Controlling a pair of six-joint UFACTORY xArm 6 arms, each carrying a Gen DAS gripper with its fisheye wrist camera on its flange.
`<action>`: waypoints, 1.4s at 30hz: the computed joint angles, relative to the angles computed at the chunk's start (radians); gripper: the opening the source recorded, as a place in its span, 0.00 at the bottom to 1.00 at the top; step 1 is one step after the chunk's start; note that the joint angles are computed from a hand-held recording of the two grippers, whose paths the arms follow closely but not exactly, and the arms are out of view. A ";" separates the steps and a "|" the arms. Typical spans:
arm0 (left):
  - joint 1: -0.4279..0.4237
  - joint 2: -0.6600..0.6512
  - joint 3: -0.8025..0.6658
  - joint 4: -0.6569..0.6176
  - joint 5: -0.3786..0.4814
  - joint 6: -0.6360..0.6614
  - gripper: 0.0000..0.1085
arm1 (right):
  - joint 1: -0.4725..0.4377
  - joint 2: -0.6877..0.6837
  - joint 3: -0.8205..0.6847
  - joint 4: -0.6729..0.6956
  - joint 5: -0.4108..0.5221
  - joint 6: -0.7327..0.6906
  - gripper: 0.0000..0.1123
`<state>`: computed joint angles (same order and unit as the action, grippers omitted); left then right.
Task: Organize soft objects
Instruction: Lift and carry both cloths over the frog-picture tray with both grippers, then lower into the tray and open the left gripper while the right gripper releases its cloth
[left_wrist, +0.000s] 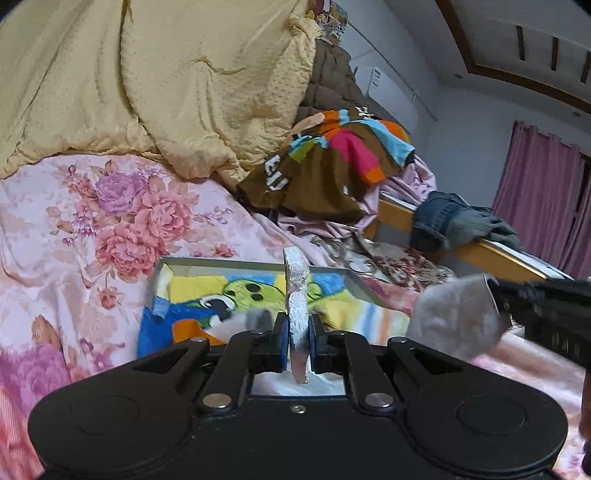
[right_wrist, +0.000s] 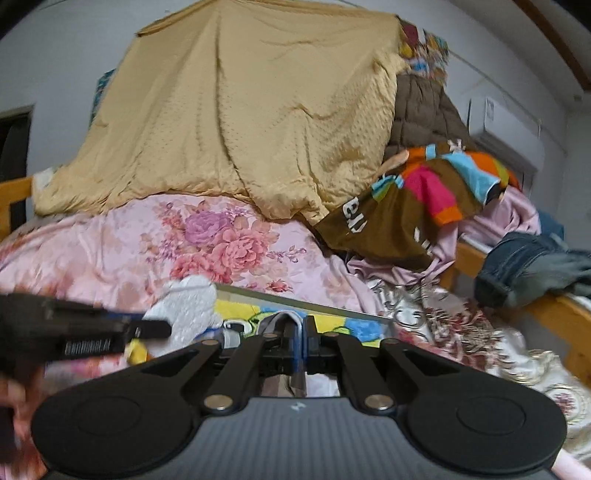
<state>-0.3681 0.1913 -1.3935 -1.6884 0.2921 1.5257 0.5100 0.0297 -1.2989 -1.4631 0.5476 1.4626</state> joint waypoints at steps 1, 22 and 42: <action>0.007 0.025 -0.025 -0.003 -0.001 0.009 0.10 | -0.010 0.036 -0.043 0.017 -0.007 -0.011 0.02; 0.126 0.345 -0.362 0.231 0.198 -0.326 0.11 | -0.058 0.461 -0.508 0.449 0.042 -0.269 0.05; 0.110 0.356 -0.366 0.378 0.116 -0.483 0.47 | -0.059 0.343 -0.331 0.386 -0.004 -0.151 0.50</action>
